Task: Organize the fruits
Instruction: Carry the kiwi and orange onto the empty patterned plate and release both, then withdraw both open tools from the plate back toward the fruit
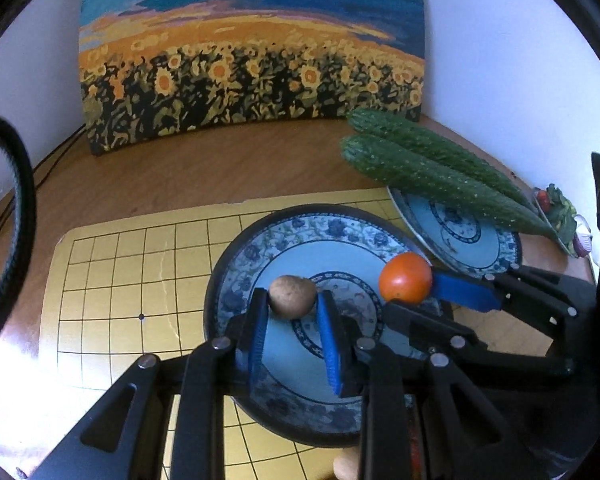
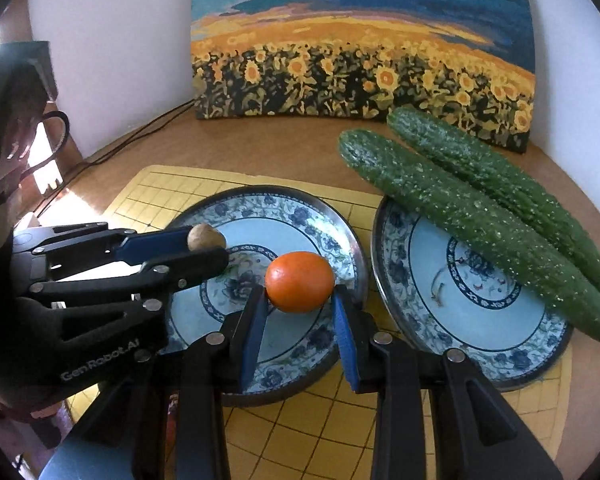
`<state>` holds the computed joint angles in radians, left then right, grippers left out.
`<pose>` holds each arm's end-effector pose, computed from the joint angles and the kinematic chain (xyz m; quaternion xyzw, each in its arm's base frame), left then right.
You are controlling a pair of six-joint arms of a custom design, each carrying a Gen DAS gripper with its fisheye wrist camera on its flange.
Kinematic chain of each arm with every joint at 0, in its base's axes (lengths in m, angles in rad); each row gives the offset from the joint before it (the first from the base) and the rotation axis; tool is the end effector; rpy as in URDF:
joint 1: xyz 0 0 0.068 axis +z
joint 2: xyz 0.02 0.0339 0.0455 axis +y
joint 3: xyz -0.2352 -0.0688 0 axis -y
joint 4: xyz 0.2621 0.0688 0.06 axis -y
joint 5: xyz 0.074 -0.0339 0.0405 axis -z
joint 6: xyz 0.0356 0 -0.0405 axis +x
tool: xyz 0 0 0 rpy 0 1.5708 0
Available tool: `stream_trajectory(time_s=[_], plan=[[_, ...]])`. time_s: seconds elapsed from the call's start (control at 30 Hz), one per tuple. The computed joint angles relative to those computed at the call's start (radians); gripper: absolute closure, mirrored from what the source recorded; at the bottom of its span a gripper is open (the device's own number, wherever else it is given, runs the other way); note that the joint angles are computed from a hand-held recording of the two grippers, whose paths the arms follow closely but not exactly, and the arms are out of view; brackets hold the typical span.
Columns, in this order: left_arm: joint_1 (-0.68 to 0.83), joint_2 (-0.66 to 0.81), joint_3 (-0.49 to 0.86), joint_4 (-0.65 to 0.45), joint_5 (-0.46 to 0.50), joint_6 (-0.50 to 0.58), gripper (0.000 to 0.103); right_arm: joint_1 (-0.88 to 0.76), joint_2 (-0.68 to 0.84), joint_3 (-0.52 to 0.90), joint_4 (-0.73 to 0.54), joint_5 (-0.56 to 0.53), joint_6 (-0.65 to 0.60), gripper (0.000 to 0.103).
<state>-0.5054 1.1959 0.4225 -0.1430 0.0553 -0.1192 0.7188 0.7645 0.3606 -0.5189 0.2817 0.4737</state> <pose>0.2003 -0.1131 0.1053 0.1904 0.9273 -0.1236 0.2977 0.1421 0.1112 0.1422 -0.0704 0.9370 0.0669 0.3355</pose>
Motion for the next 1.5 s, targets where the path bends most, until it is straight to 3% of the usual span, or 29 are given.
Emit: stream_trajectory(time_s=[0.3, 0.6, 0.9, 1.13, 1.5], plan=[[-0.018, -0.014, -0.021, 0.025, -0.029, -0.006, 0.077, 0.016, 0.019, 0.001, 0.024, 0.025, 0.0, 0.069], [-0.044, -0.026, -0.003, -0.028, -0.06, -0.025, 0.074, 0.005, 0.006, -0.001, 0.018, 0.01, -0.001, 0.068], [-0.033, -0.081, 0.005, -0.11, -0.052, -0.041, 0.064, 0.002, -0.065, -0.005, -0.034, 0.004, 0.017, 0.056], [-0.052, -0.197, -0.026, -0.18, -0.057, -0.055, 0.056, 0.067, -0.168, -0.024, -0.137, 0.057, 0.11, 0.047], [-0.148, -0.547, -0.084, -0.446, -0.113, -0.111, 0.051, 0.309, -0.316, 0.0, -0.361, 0.206, 0.335, 0.045]])
